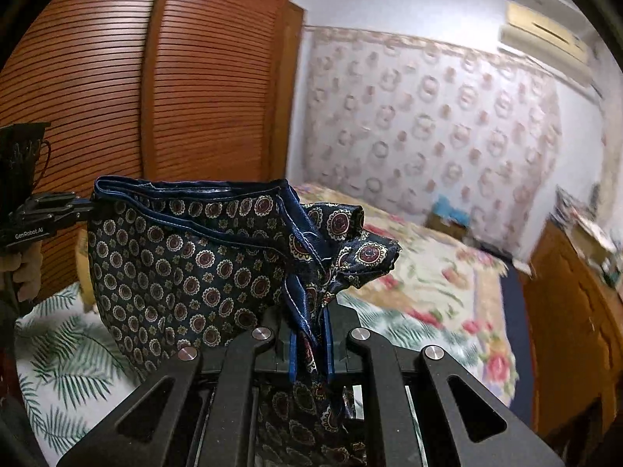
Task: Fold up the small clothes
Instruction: 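Grasp the folded bundle with both grippers and lift it toward the wardrobe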
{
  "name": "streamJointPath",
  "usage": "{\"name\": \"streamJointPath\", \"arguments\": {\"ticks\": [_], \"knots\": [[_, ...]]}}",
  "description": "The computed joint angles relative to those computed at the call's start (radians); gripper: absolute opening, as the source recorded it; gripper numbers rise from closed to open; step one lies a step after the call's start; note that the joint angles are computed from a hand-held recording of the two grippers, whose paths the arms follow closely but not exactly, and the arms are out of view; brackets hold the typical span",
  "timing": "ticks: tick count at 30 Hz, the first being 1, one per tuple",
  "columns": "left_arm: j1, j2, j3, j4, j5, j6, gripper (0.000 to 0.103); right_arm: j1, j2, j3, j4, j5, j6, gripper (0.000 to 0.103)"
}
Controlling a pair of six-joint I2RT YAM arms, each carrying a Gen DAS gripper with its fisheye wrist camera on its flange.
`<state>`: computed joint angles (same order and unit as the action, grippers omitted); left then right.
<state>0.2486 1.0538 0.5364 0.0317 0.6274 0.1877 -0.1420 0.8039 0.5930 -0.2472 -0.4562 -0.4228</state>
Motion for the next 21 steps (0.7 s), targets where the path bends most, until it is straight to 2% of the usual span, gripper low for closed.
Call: {"name": "streamJointPath", "arguments": {"ticks": [4,5,9,17,21], "knots": [[0.184,-0.011,-0.022,0.009,0.079,0.026,0.005,0.115,0.164,0.106,0.058,0.031,-0.040,0.010],[0.231,0.000,-0.023,0.015,0.098,0.032,0.005,0.125,0.193,0.134,0.054,0.021,-0.062,0.010],[0.396,0.090,-0.021,0.066,0.164,0.036,0.005,0.274,0.359,0.280,0.062,0.097,-0.106,0.010],[0.552,0.268,-0.019,0.157,0.215,0.065,0.005,0.385,0.639,0.554,0.024,0.140,-0.179,0.010],[0.598,0.290,-0.040,0.157,0.225,0.086,0.005,0.432,0.743,0.647,0.006,0.176,-0.201,0.010]]}}
